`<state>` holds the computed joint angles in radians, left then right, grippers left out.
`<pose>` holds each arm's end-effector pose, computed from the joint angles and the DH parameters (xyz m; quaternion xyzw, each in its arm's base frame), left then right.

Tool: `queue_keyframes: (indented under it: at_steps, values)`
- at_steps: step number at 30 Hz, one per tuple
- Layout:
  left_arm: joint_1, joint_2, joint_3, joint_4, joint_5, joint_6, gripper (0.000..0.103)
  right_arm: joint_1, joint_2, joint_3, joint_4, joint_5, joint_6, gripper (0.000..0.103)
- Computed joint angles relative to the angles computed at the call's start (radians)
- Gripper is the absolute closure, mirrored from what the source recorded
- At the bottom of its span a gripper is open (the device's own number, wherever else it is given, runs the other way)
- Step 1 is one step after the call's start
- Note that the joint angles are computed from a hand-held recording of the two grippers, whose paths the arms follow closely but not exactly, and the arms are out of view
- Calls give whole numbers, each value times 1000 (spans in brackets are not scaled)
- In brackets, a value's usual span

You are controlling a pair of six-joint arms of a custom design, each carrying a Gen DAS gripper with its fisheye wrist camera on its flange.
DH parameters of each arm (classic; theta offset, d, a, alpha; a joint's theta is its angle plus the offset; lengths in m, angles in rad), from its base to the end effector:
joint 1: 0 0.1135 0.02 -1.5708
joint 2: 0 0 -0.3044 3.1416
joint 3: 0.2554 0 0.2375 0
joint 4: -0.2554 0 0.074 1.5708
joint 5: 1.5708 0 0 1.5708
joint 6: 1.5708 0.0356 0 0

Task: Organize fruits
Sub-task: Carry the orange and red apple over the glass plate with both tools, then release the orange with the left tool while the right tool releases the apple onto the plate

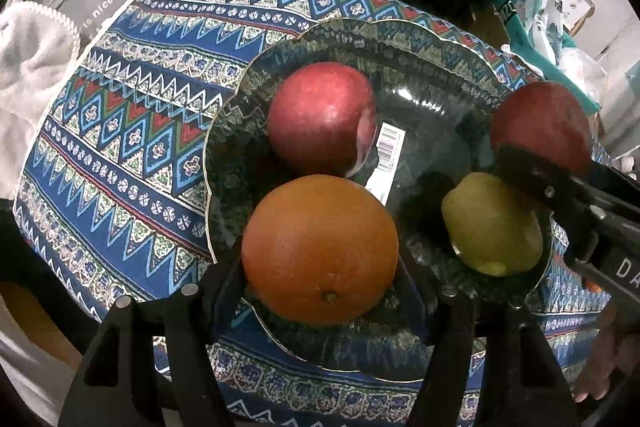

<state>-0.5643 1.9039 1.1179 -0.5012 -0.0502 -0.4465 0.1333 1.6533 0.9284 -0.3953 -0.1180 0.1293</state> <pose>0.3009 -0.1884 0.1758 0.0547 0.9881 -0.0467 0.1356 0.3013 0.0446 0.2110 -0.0151 0.9730 0.0862 0.2136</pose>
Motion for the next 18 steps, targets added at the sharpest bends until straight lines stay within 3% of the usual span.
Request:
queue_keyframes:
  at_steps: [2, 7, 18]
  values:
    - [0, -1, 0, 2, 8, -3, 31, 4, 4, -1, -1, 7, -1, 28]
    - [3, -45, -17, 33, 12, -24, 16, 7, -11, -4, 5, 13, -7, 28]
    - [-16, -92, -15, 31, -21, -38, 16, -10, -84, -12, -10, 64, -18, 28]
